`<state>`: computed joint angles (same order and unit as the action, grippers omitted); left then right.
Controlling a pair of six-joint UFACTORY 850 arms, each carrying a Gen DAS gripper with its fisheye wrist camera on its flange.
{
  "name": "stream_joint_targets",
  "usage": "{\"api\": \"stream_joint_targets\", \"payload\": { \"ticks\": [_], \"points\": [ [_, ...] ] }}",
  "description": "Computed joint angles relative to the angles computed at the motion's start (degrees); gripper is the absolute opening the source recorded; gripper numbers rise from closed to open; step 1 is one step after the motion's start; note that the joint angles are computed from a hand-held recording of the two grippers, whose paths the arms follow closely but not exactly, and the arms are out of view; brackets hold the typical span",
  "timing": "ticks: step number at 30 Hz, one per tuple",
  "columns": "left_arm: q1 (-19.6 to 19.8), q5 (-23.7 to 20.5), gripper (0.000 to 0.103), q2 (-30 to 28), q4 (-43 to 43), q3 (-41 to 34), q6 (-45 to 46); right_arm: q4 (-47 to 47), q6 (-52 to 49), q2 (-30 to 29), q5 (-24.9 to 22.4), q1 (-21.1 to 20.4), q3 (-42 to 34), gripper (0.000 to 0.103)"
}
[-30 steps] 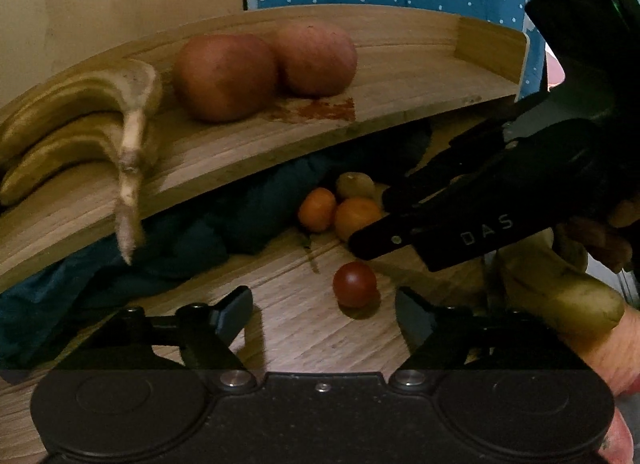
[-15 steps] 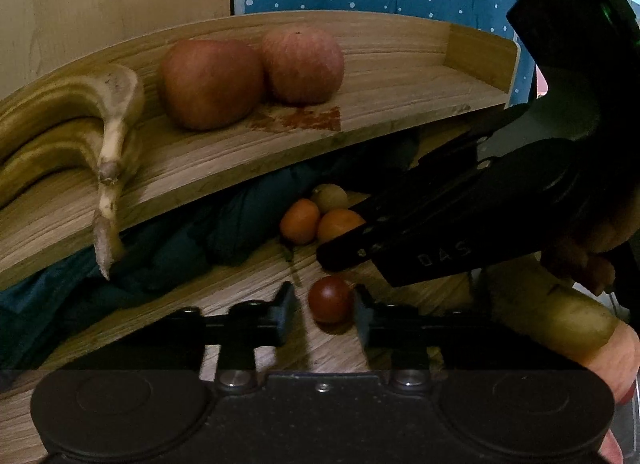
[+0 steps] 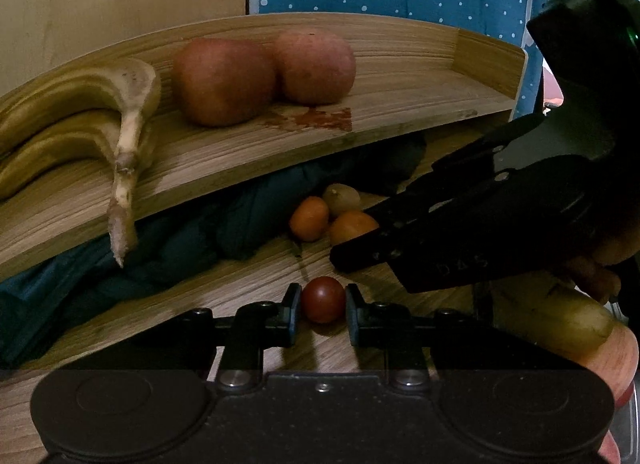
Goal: Organize fruits
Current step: 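Close the right tool on an orange tangerine while the left tool closes on a red tomato, then carry the tomato with the left tool while the right tool carries the tangerine to the tray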
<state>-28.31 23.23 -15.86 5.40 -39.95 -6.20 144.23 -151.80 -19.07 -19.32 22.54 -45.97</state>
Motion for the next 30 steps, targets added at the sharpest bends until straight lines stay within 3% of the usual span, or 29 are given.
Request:
{"api": "stream_joint_targets", "payload": {
  "ticks": [15, 30],
  "points": [
    [-0.3, 0.7, 0.024, 2.3, -3.8, 2.5, 1.1, 4.1, -4.1, 2.9, -1.9, 0.3, 3.2, 0.035],
    [-4.3, 3.5, 0.024, 11.7, -12.8, 8.7, 6.4, 13.6, -12.4, 13.2, -5.4, 0.7, 12.3, 0.035]
  ]
}}
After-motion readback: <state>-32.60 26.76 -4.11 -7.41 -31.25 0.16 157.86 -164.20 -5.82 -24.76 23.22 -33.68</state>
